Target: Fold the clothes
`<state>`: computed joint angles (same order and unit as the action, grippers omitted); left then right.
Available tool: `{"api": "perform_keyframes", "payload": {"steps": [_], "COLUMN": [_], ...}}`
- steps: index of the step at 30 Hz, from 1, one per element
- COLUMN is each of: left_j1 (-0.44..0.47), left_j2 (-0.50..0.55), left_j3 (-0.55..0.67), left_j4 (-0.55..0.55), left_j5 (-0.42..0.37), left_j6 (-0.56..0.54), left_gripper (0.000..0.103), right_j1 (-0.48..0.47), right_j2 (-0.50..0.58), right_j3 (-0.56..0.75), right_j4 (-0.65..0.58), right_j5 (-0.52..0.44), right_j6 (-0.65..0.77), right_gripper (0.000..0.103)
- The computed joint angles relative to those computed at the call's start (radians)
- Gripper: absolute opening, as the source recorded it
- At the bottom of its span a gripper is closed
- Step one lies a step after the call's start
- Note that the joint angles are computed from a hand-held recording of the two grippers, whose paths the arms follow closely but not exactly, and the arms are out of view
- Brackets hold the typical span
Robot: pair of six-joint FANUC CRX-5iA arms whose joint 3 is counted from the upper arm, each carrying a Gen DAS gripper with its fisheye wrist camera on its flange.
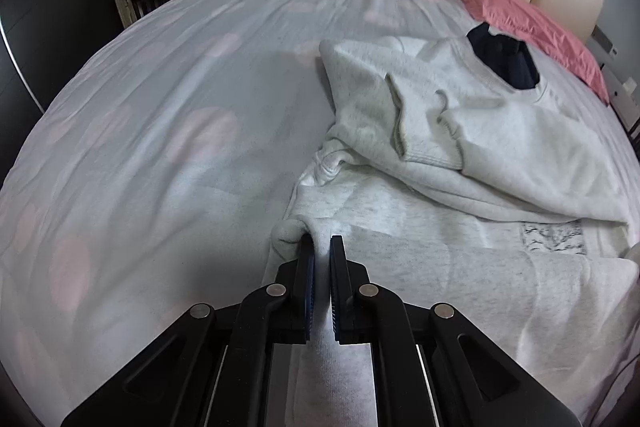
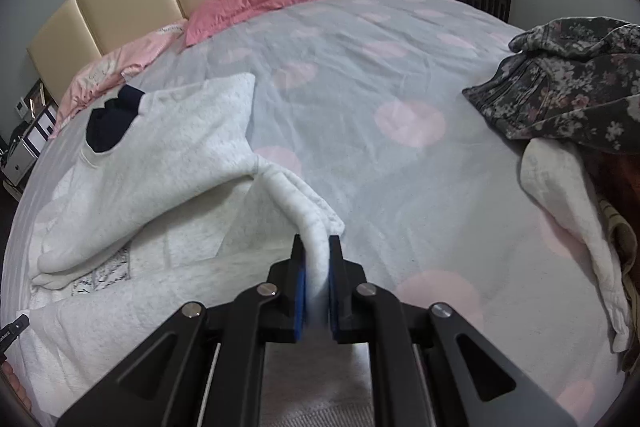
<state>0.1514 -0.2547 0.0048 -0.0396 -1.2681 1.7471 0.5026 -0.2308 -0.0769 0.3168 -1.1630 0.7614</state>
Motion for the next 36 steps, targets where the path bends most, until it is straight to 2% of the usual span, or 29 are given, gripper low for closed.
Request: {"api": "perform_keyframes", "payload": {"steps": [5,10,15,18,21,25,26,30,33,36], "left_j1": [-0.034,-0.055,-0.057,-0.084,-0.121,-0.129,-0.133,-0.161,-0.199,-0.312], "left_j2": [0.033,0.030,-0.003,-0.042,-0.077,-0.108,-0.113,-0.125,-0.115,-0.098], "left_j3": [0.013,0.018,0.033,0.055,0.084,0.111,0.116,0.140,0.159,0.191], "left_j4": [-0.053,-0.087,-0.095,-0.152,-0.228,-0.244,-0.244,-0.223,-0.186,-0.239], "left_j5": [0.000,-0.001,-0.025,-0.040,-0.060,-0.092,-0.098,-0.134,-0.181,-0.238], "left_j6": [0.006,0.005,0.023,0.064,0.099,0.095,0.086,-0.009,-0.155,-0.269], "left_gripper": [0.010,0.011,0.019,0.029,0.030,0.030,0.030,0.030,0.030,0.030], "right_j1": [-0.027,-0.038,-0.046,-0.021,0.021,0.081,0.089,0.099,0.089,0.101], "right_j2": [0.042,0.050,-0.009,-0.064,-0.107,-0.152,-0.164,-0.202,-0.235,-0.263], "right_j3": [0.022,0.034,0.001,-0.037,-0.069,-0.102,-0.109,-0.130,-0.137,-0.135], "right_j4": [-0.049,-0.072,-0.064,0.003,0.075,0.167,0.179,0.230,0.216,0.190], "right_j5": [-0.020,-0.027,0.011,0.037,0.037,0.027,0.030,0.008,-0.010,-0.030], "right_j6": [0.028,0.029,-0.066,-0.148,-0.197,-0.235,-0.240,-0.312,-0.361,-0.365], "right_gripper": [0.009,0.015,0.032,0.043,0.045,0.046,0.047,0.063,0.063,0.063]}}
